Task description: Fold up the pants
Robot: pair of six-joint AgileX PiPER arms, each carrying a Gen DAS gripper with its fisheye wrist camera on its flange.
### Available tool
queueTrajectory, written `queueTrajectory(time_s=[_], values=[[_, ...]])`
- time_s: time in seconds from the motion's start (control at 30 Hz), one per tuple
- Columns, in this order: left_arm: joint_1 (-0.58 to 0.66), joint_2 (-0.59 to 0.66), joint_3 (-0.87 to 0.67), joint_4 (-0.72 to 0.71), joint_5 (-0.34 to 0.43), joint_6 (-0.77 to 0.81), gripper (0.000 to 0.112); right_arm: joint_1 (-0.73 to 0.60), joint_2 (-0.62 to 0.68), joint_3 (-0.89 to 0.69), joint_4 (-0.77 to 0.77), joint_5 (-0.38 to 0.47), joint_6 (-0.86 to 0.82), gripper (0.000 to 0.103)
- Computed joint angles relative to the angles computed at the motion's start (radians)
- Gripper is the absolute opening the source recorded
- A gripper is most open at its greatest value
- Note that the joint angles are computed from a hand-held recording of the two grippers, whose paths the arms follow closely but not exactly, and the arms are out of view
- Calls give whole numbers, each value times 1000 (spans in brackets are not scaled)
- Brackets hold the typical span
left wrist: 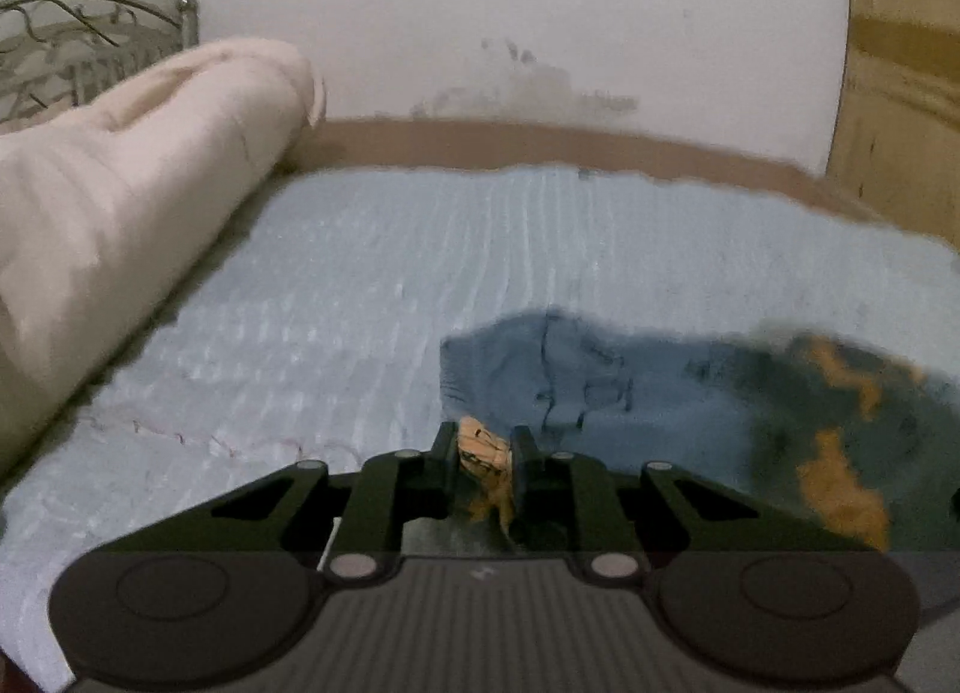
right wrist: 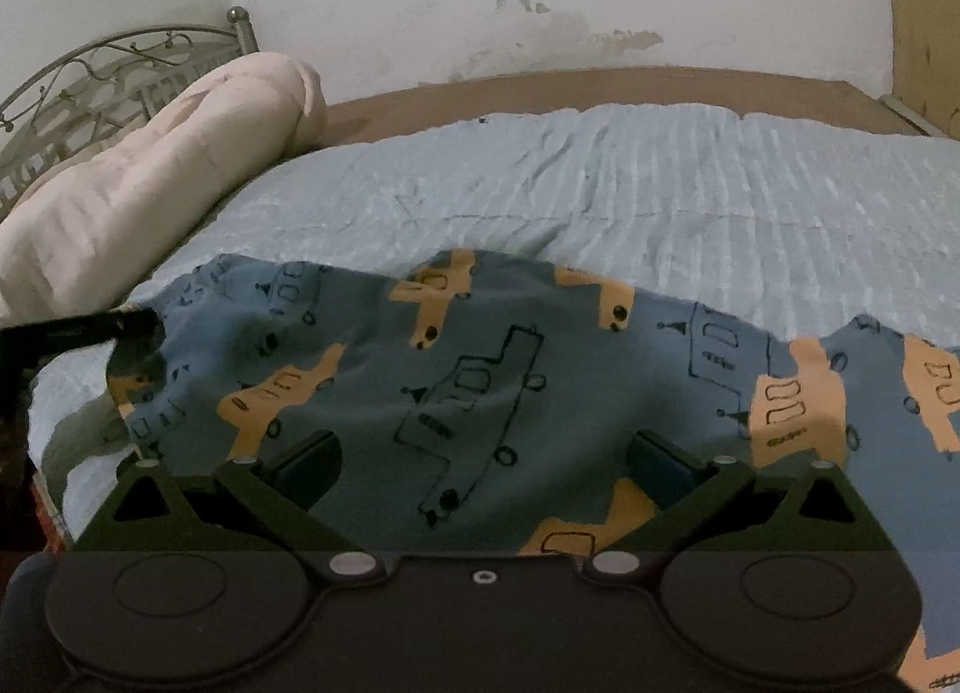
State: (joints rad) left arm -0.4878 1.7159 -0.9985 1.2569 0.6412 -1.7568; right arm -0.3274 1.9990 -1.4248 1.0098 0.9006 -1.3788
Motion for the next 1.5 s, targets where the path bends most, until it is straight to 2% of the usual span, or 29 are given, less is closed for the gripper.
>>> queueTrajectory(time_s=[0.1,0.17,0.2,0.27,0.37,0.4,0.43,0.47,0.53,0.57,0.63,0.7,0.8,0.83,0.9,1.0,1.1,1.13,1.2,1.23,1.27,1.33,1.4,1.5], values=[[12,-4,44,58,-35,-79,32,-7,-2,3,6,13,-9,102],[3,-6,46,40,-7,-84,58,-9,3,-1,3,17,-11,102],[3,-5,47,26,-2,-82,59,-8,4,-2,1,17,-9,102],[33,-16,57,5,-59,-84,59,-8,6,-2,4,15,-9,102],[118,-20,64,-23,-189,-103,55,-7,6,3,12,12,-11,102],[137,-27,69,-38,-227,-111,51,-7,6,4,13,11,-13,102],[156,-30,73,-44,-263,-114,38,-8,4,6,14,12,-14,102],[170,-31,75,-46,-294,-122,32,-10,4,7,15,15,-14,102],[153,-37,71,-33,-266,-154,22,-13,2,8,16,19,-13,102],[129,-44,73,6,-222,-209,20,-14,1,8,17,21,-13,102],[47,-65,68,53,-76,-272,17,-18,-4,12,23,20,-14,102],[-41,-100,48,22,83,-248,14,-22,-7,15,28,17,-17,102],[-141,-173,66,-6,238,-261,13,-27,-12,22,41,-2,-44,102],[-156,-183,70,-19,264,-255,13,-29,-10,24,45,-8,-51,102],[-154,-176,82,-70,264,-221,13,-26,1,21,38,-18,-48,102],[-99,-100,80,-119,187,-183,14,-14,6,31,48,-51,-81,102],[-85,-82,86,-105,160,-211,18,-5,-3,33,61,-71,-120,102],[-85,-88,88,-104,159,-207,22,0,-4,30,65,-79,-130,102],[-90,-102,82,-131,181,-161,37,21,1,8,79,-102,-162,102],[-100,-102,69,-140,216,-139,55,39,8,-13,81,-115,-166,102],[-115,-102,60,-131,252,-130,68,62,20,-42,72,-123,-159,102],[-146,-79,21,-109,318,-107,77,124,62,-133,10,-128,-95,102],[-147,-44,-30,-95,342,-54,81,183,132,-244,-16,-101,-53,102],[-121,23,-126,-106,317,73,84,270,242,-419,-127,-86,42,102]])
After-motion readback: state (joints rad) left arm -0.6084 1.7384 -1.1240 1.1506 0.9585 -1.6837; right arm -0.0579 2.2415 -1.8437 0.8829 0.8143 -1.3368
